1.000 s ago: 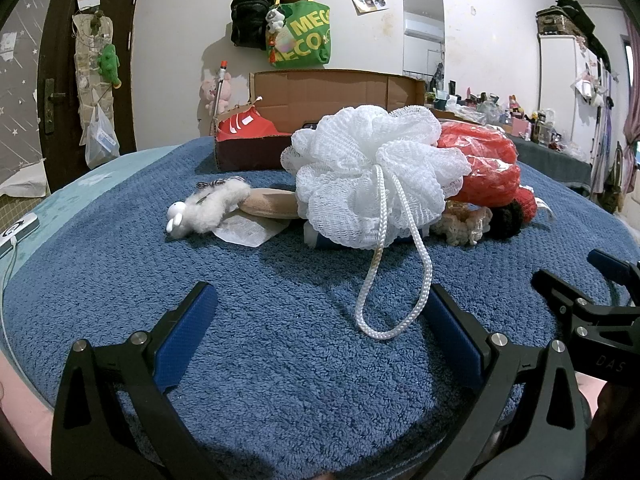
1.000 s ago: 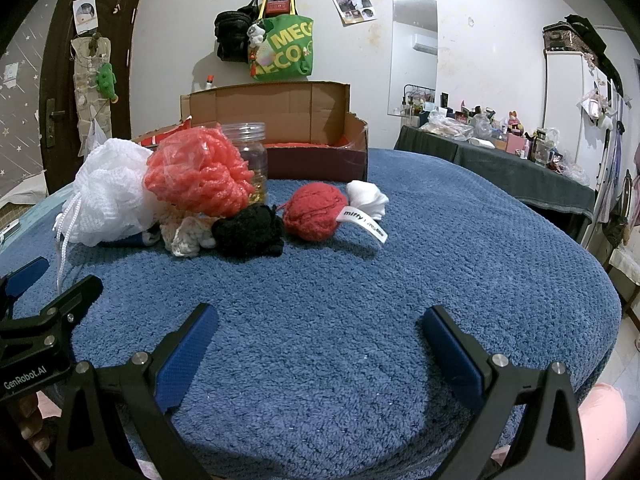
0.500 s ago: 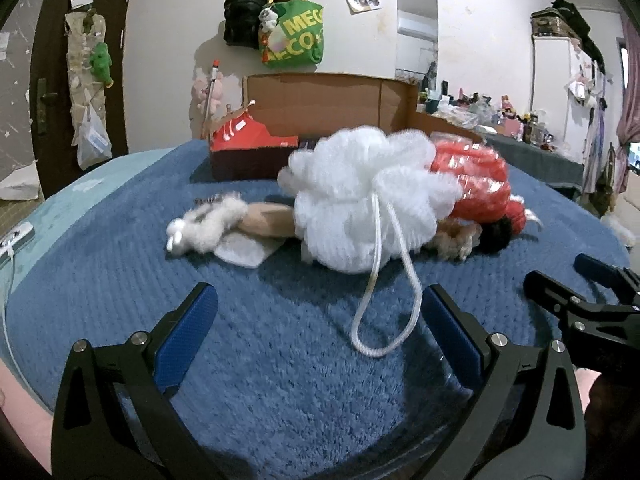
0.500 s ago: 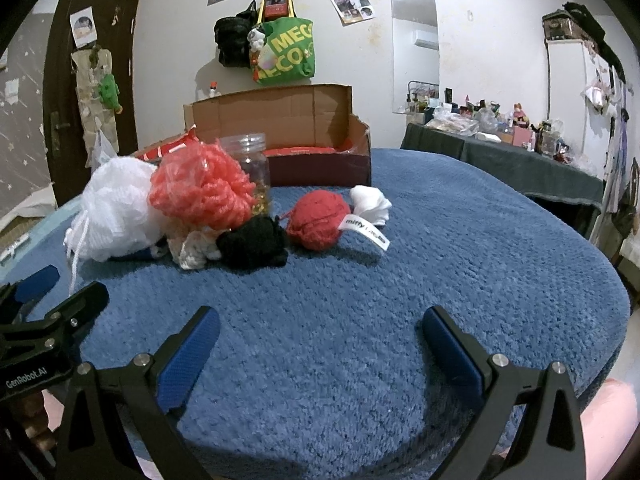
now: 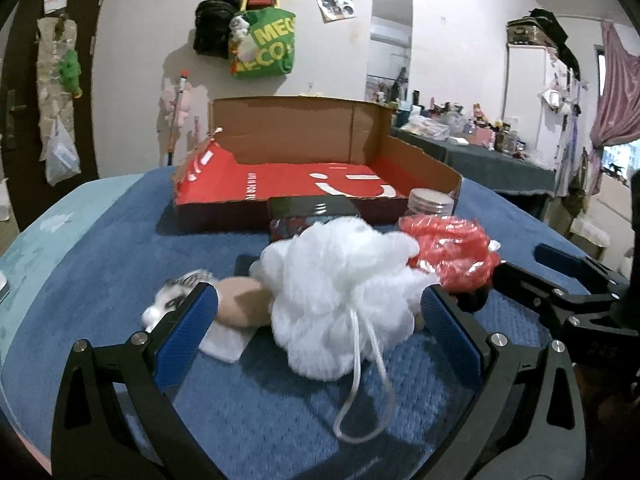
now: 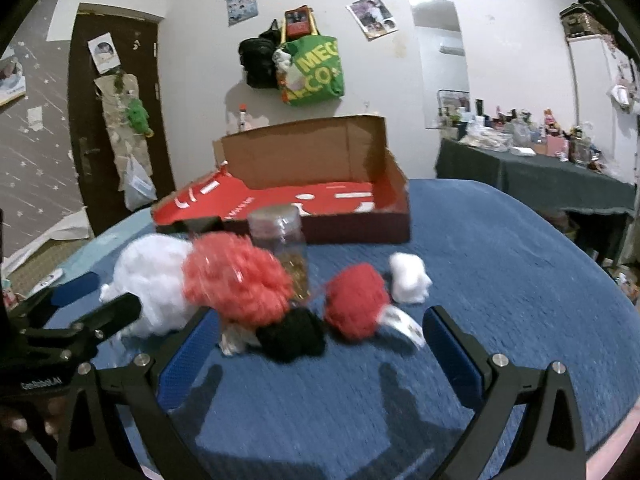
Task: Organize soft objects
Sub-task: 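Grasp the white mesh pouf with the left tool while the right tool grasps the red-orange pouf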
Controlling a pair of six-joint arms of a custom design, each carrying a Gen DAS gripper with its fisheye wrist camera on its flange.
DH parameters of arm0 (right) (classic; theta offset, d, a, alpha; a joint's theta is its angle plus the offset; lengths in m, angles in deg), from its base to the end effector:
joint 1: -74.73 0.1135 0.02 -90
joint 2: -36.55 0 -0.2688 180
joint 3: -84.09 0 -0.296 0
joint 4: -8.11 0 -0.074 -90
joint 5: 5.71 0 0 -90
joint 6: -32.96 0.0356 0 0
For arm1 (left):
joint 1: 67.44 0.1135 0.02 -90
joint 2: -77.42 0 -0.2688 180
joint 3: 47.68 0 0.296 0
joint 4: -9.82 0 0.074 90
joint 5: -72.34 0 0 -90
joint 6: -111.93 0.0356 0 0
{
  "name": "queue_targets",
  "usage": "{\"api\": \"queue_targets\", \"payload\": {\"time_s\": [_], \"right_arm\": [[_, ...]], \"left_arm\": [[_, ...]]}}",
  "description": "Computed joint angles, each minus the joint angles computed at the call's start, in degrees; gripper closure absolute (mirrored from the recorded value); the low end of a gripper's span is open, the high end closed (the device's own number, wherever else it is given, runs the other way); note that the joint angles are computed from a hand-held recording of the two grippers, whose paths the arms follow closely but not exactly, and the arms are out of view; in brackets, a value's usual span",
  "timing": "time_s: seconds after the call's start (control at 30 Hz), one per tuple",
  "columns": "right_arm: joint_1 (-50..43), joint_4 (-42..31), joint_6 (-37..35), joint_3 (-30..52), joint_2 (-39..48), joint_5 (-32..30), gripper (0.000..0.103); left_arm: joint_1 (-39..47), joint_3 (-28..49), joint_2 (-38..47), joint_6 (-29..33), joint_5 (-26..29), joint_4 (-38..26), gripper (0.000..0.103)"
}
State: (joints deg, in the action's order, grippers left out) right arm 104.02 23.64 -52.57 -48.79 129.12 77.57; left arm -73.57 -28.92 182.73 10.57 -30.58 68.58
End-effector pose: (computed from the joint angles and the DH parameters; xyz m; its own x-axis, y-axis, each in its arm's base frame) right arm 0.2897 0.1673 0.1165 -0.4785 -0.1796 -0.8595 -0.5387 0.8331 0.1257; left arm 0.2046 -0.0140 0.0266 -0.4362 -0.1462 -0.8879 -0.1821 0.9806 -0.0721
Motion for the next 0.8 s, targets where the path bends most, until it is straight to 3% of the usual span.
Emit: {"api": "queue_targets", "payload": {"time_s": [0.07, 0.2, 0.37, 0.47, 0.67, 0.8], "right_arm": [[-0.2, -1.1, -0.6, 2.2, 1.2, -1.6, 0.0], [-0.9, -2.9, -1.3, 5.9, 3.8, -6.1, 0.003], [-1.4, -5.7, -3.4, 10.0, 7.0, -11.3, 0.018], [-2.1, -7.5, -4.5, 11.7, 8.4, -15.8, 0.024], [-2.8, -8.8, -5.8, 12.5, 9.9, -22.2, 0.054], [-2.8, -6.2, -5.2, 9.8, 7.8, -21.2, 0.062]], "left_arm": [[1.2, 1.0, -1.9, 0.8, 2.6, -3.3, 0.001], [3.5, 3.7, -4.0, 1.9, 7.6, -9.2, 0.012], [5.1, 5.8, -3.9, 3.6, 12.5, -12.3, 0.023], [5.7, 6.2, -3.8, 4.0, 15.6, -13.1, 0.036], [4.3, 4.8, -3.9, 4.4, 14.2, -10.8, 0.056], [3.9, 3.2, -6.1, 4.9, 13.4, -10.6, 0.065]]}}
